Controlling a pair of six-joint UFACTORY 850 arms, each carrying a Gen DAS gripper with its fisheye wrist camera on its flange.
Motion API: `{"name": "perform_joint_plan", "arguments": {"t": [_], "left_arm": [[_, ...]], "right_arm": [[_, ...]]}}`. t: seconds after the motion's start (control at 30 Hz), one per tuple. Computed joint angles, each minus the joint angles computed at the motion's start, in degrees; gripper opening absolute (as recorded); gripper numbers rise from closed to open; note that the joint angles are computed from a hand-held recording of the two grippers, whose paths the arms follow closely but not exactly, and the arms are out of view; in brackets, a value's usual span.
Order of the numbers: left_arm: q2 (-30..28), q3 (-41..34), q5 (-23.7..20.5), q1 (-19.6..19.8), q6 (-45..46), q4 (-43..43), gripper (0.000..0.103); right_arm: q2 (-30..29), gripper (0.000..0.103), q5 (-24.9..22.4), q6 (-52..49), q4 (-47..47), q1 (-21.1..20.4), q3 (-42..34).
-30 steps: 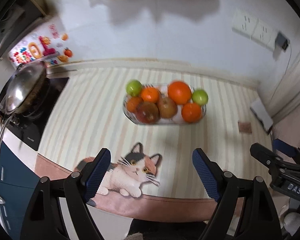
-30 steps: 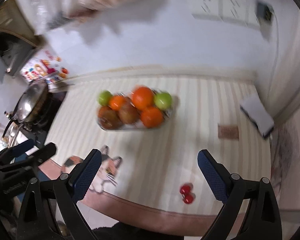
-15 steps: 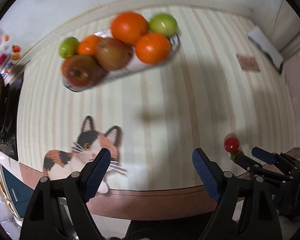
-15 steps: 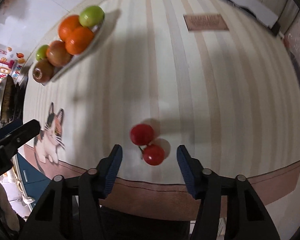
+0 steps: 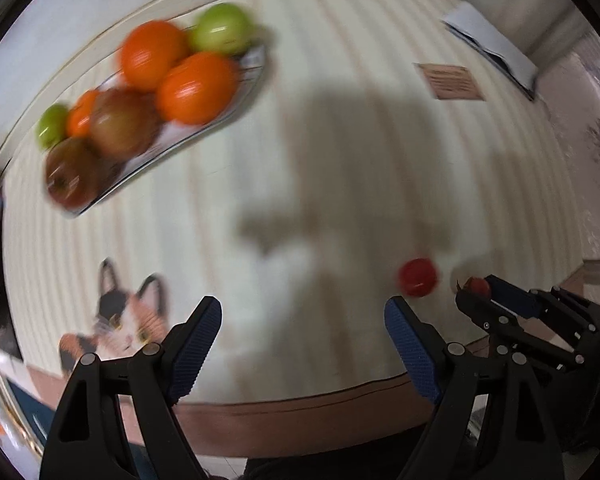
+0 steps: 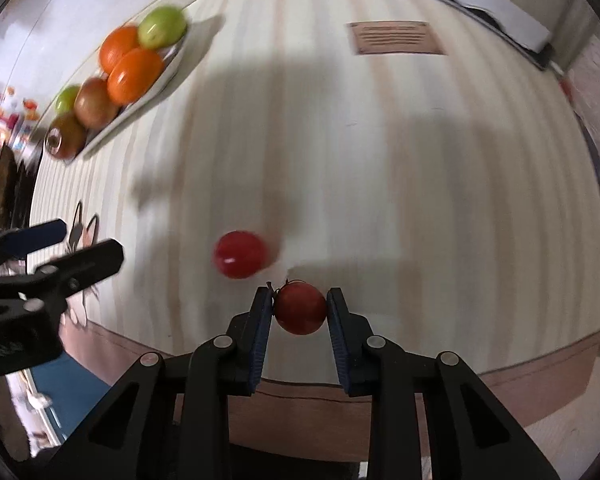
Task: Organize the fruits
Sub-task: 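Move both tools toward the two red cherry tomatoes on the counter, then grasp a cherry tomato with the right tool while the left tool grasps the other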
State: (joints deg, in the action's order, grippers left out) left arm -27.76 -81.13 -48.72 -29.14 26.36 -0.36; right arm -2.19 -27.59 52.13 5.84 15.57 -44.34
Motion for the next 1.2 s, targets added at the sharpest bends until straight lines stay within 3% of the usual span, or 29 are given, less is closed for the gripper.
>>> {"name": "perform_joint_plan", "arguments": {"t": [0.1,0.2,0.23,0.4,0.57,0.97,1.2], "left_arm": [[-0.43,0.31,-0.05,-1.74,3.38,-1.69,0.083],[-1.2,0.87,-0.78,-3.27,6.44,-3.05,0.074],[-1.5,0.93,-1.11,-3.61,6.6,-2.73,0.066],[-3.06,0.63,-3.85,-4.13,8.6,-4.52,0.058],[-3.07,0.62,-4.96,-4.79,10.49,-5.85,0.039],[-4.45,-0.76,-7.64,-6.22,10.45,-6.5,0.025],[-5.44,-2.72,-8.04,-4.77,11.22,-7.69,0.024]], "right_arm": [[2.42,0.031,-0.56,1.96,-0.79,-1.44,1.98],[3.36,0.031,-0.87,3.12,-1.49,-2.45,2.97],[3.9,0.031,-1.05,3.37,-1.69,-2.86,3.42],[5.13,0.031,-1.13,4.95,-2.25,-4.04,4.63],[5.72,0.031,-0.69,4.17,-0.97,-4.93,5.76],[4.45,0.031,-1.22,3.28,-1.19,-5.55,4.68],[4.04,0.031,-1.61,3.79,-2.51,-5.89,3.61]]}}
